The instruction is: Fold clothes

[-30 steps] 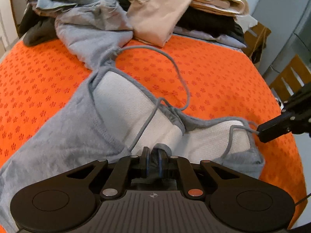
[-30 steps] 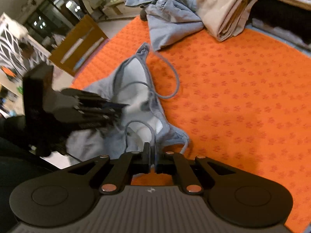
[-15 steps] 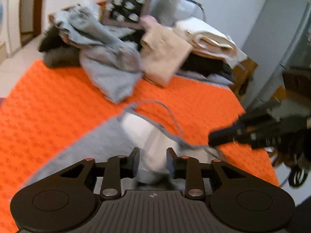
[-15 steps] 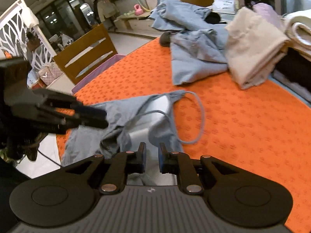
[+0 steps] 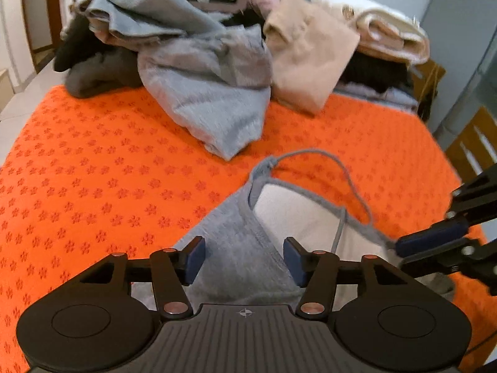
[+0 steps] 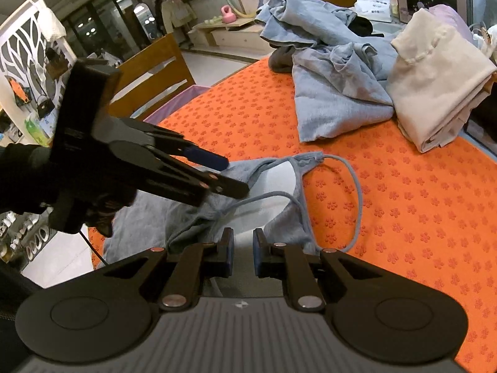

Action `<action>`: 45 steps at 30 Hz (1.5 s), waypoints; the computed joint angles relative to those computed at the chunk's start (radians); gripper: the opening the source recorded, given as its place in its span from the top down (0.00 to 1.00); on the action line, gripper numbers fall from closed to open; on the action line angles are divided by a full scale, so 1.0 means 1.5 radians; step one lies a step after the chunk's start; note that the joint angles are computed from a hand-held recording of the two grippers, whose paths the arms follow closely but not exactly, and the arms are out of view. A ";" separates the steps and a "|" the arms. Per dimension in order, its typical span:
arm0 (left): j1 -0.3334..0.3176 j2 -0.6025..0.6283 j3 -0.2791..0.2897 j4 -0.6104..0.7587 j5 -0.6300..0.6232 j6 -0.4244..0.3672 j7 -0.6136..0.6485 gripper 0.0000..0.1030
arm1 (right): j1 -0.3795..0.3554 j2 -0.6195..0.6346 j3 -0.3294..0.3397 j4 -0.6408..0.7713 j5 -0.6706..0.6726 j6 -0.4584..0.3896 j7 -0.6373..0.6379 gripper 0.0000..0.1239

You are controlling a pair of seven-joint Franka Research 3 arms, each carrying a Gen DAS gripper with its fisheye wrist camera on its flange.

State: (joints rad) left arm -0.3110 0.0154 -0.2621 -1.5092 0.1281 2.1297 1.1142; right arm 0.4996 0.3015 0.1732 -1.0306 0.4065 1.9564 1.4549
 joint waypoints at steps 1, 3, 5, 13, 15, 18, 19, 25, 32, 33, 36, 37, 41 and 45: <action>0.000 0.003 0.000 0.000 0.000 -0.001 0.005 0.43 | 0.000 -0.001 0.000 -0.002 0.000 -0.001 0.002 0.87; 0.001 0.009 0.000 0.004 -0.004 -0.010 0.011 0.43 | 0.001 -0.007 -0.001 -0.013 -0.002 0.001 0.008 0.88; 0.000 0.005 0.000 -0.008 0.000 -0.001 0.021 0.49 | 0.002 -0.013 -0.002 -0.026 -0.004 0.004 0.014 0.88; -0.001 -0.026 0.000 -0.040 0.029 0.052 0.024 0.88 | 0.010 -0.027 -0.002 -0.050 -0.018 0.031 0.052 0.87; 0.001 -0.036 0.000 -0.043 0.041 0.065 0.019 0.88 | 0.014 -0.021 -0.001 -0.043 -0.026 0.032 0.059 0.88; 0.002 -0.050 -0.002 -0.044 0.063 0.086 0.003 0.88 | 0.023 -0.002 -0.001 -0.026 -0.040 0.017 0.073 0.87; 0.003 -0.053 -0.003 -0.043 0.069 0.093 -0.005 0.89 | 0.026 0.007 -0.002 -0.020 -0.046 0.009 0.080 0.87; -0.001 -0.061 -0.008 -0.018 0.067 0.112 -0.019 0.89 | 0.047 0.041 -0.004 0.000 -0.079 0.012 0.092 0.88; -0.011 -0.062 -0.018 -0.027 0.096 0.095 -0.027 0.88 | 0.061 0.047 -0.008 -0.003 -0.106 0.053 0.088 0.89; -0.011 -0.062 -0.018 -0.030 0.097 0.093 -0.032 0.88 | 0.060 0.042 -0.007 -0.009 -0.103 0.062 0.085 0.89; -0.011 -0.070 -0.015 -0.043 0.091 0.098 -0.039 0.88 | 0.063 0.061 -0.004 0.014 -0.106 0.055 0.075 0.88; -0.011 -0.071 -0.015 -0.044 0.090 0.100 -0.038 0.88 | 0.067 0.072 -0.005 0.031 -0.114 0.044 0.073 0.88; -0.011 -0.073 -0.016 -0.047 0.093 0.097 -0.040 0.88 | 0.069 0.101 -0.008 0.071 -0.110 0.022 0.079 0.89; -0.013 -0.078 -0.018 -0.055 0.096 0.100 -0.050 0.88 | 0.050 0.032 -0.008 -0.007 -0.084 0.048 0.075 0.86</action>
